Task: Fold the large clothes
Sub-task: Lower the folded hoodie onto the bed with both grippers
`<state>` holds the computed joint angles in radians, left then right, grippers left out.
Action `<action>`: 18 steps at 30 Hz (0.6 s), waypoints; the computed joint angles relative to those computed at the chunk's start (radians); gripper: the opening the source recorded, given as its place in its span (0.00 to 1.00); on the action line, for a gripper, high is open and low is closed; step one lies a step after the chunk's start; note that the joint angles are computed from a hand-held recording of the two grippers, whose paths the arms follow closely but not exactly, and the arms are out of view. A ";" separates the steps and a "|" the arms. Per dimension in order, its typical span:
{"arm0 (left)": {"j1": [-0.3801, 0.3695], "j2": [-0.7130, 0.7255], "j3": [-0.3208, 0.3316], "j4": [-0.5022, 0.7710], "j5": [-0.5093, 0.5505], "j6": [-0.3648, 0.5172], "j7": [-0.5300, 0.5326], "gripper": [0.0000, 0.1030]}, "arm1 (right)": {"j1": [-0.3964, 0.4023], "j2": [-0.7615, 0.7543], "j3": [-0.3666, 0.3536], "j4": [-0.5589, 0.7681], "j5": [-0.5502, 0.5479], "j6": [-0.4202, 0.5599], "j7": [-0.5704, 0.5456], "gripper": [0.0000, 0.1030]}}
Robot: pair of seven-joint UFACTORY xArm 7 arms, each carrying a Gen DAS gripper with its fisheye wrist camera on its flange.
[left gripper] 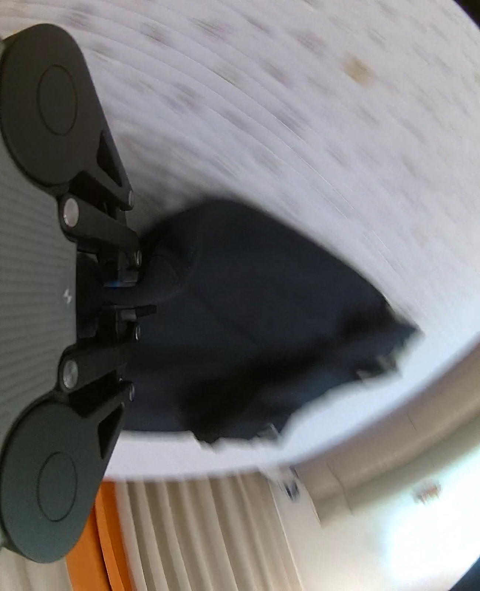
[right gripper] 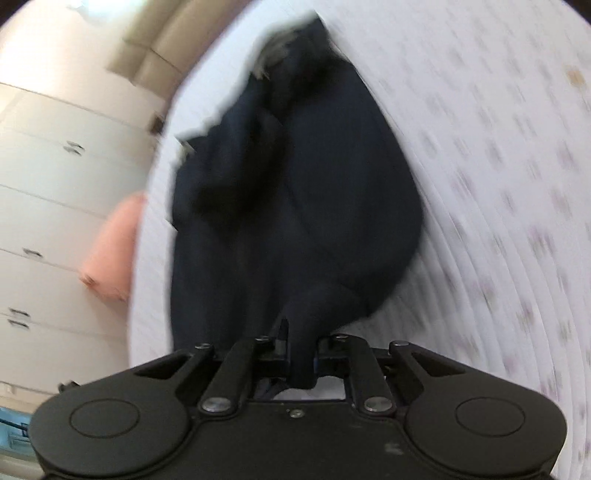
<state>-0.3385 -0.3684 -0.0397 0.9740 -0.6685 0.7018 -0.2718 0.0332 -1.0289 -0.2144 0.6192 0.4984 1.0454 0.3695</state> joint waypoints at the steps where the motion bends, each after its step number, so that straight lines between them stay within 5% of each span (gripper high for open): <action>1: -0.007 0.047 0.007 0.062 -0.009 -0.016 0.028 0.08 | 0.015 0.053 0.000 0.040 0.002 -0.045 -0.023 0.13; 6: 0.016 0.359 -0.026 0.430 -0.002 -0.128 0.111 0.08 | 0.047 0.397 -0.006 0.249 0.003 -0.326 -0.127 0.13; 10: 0.021 0.680 -0.048 0.780 0.188 -0.190 -0.019 0.14 | 0.012 0.674 0.038 0.391 -0.009 -0.479 -0.093 0.14; 12: 0.018 0.824 -0.035 0.973 0.286 -0.114 -0.084 0.38 | -0.029 0.785 0.070 0.468 -0.065 -0.448 -0.039 0.31; 14: 0.026 0.907 -0.047 1.078 0.332 -0.078 -0.109 0.61 | -0.054 0.865 0.098 0.545 -0.126 -0.372 -0.028 0.72; 18: 0.081 0.954 -0.110 1.130 0.372 0.013 -0.046 0.67 | -0.081 0.833 0.144 0.507 -0.224 -0.327 -0.028 0.75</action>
<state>-0.2573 0.5857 -0.1495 2.1045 -0.2964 0.7152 -0.3180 -0.0480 -0.1956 -0.0708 1.1265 0.2749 0.7180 0.3418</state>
